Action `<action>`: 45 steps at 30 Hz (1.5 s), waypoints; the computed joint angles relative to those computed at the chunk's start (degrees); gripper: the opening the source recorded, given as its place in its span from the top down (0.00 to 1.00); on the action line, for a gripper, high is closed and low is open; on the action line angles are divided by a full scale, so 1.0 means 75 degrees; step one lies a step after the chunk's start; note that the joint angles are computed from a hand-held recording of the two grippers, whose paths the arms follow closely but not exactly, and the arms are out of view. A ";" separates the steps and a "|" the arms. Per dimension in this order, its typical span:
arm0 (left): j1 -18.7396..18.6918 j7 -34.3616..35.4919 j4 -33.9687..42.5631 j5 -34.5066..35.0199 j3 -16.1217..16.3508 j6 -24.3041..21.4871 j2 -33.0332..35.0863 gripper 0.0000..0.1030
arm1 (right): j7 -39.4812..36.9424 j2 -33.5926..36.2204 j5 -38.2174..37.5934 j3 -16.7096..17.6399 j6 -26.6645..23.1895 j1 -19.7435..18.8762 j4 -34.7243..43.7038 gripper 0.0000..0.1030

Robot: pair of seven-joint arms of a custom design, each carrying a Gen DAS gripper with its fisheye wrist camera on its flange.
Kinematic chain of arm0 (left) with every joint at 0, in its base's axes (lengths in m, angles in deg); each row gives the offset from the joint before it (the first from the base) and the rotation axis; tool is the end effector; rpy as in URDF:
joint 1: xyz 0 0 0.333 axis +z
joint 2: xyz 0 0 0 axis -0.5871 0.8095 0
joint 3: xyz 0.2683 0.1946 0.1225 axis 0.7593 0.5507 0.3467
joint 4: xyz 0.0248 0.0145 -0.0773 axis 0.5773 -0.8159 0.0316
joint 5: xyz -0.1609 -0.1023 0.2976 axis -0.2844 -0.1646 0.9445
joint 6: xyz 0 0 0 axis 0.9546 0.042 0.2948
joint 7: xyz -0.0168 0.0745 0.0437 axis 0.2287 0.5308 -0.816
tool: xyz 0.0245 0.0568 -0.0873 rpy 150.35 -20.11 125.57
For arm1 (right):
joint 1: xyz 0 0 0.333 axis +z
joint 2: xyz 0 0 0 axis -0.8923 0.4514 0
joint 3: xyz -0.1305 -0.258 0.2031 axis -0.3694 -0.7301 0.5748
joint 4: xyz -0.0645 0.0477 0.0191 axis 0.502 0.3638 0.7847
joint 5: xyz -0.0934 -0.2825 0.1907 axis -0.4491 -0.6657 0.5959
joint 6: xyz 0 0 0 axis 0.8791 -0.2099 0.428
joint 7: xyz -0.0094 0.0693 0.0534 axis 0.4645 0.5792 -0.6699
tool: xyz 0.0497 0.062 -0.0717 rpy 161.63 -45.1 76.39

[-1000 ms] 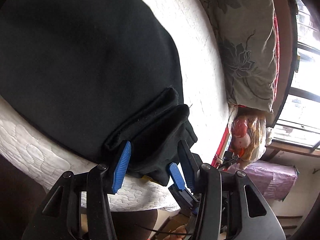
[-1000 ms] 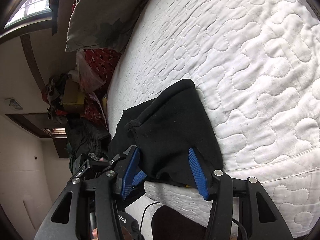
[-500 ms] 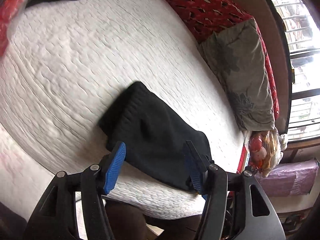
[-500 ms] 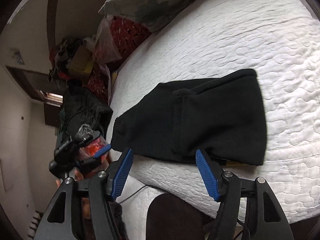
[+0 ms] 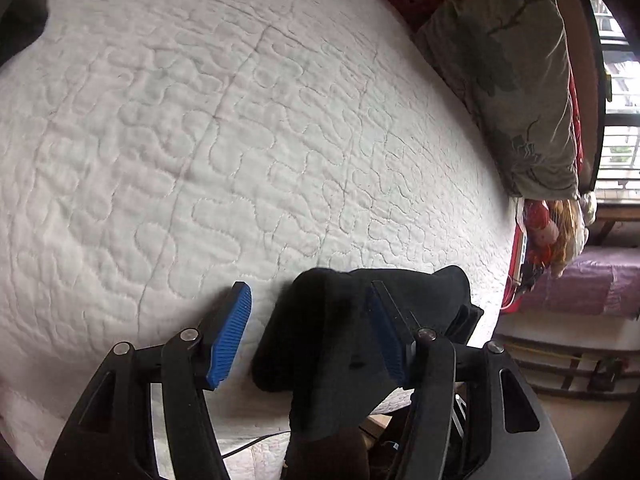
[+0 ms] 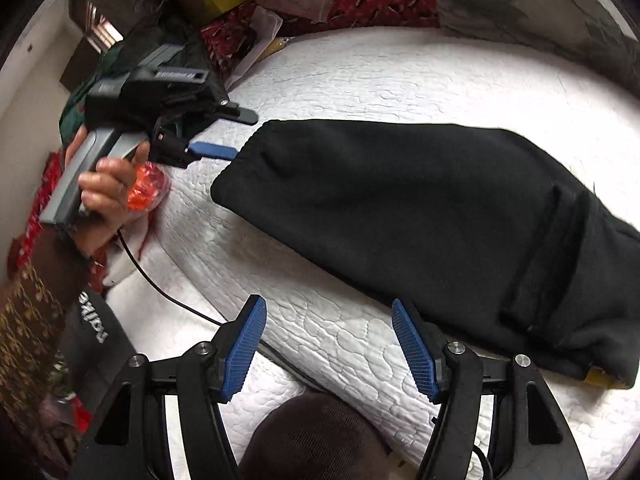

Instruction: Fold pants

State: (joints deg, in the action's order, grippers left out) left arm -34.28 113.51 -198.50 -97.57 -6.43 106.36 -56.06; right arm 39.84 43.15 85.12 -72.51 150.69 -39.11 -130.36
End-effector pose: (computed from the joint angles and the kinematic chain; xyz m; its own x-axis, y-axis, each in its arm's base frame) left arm 0.5919 -0.0808 0.4463 0.2486 -0.7926 0.5567 -0.9589 -0.2827 0.0257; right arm 0.4152 0.1886 0.4953 0.5223 -0.7808 -0.3428 -0.8252 -0.3615 -0.4339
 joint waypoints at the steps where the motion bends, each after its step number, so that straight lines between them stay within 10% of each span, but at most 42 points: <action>1: 0.0028 0.0138 0.0290 0.0052 -0.0018 -0.0213 0.0224 0.43 | 0.0041 0.0017 -0.0157 0.0120 0.0236 0.0022 -0.0055 0.34; 5: 0.0018 0.0634 0.1457 0.0551 -0.0162 -0.1174 0.1007 0.40 | 0.0487 0.0163 -0.0641 0.0394 0.0863 0.0211 -0.0105 0.34; 8: 0.0096 0.1327 0.2098 0.0597 -0.0355 -0.1924 0.1387 0.15 | 0.0855 0.0340 -0.0905 0.0467 0.0962 0.0343 0.0039 0.35; 18: -0.0160 0.1313 0.2473 0.0854 -0.0294 -0.2829 0.1469 0.18 | 0.2547 0.0858 -0.3054 0.1019 0.2144 0.0577 0.0384 0.30; 31: 0.0076 0.0984 0.2668 0.0599 -0.0224 -0.3139 0.1672 0.26 | 0.8469 0.2579 -0.9164 0.1087 0.2203 0.0989 0.1694 0.29; 35: 0.0212 0.0689 0.1987 0.0143 -0.0156 -0.2647 0.1339 0.71 | 0.7206 0.2629 -0.7922 0.1380 0.2743 0.0455 0.1513 0.49; 38: 0.0450 0.0631 0.1343 -0.0787 -0.0212 -0.2380 0.1031 0.75 | 0.5181 0.2389 -0.5619 0.1894 0.2784 -0.0123 0.1335 0.69; 45: 0.0462 0.0739 0.0189 -0.2447 -0.0229 -0.2023 -0.0014 0.77 | 0.2367 0.1645 -0.2251 0.1745 0.2327 -0.0116 0.1055 0.71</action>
State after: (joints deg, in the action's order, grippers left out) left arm -30.82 119.05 -197.08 -115.92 -8.15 91.19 -56.17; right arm 57.60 55.49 68.23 -59.42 168.14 -39.98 -122.44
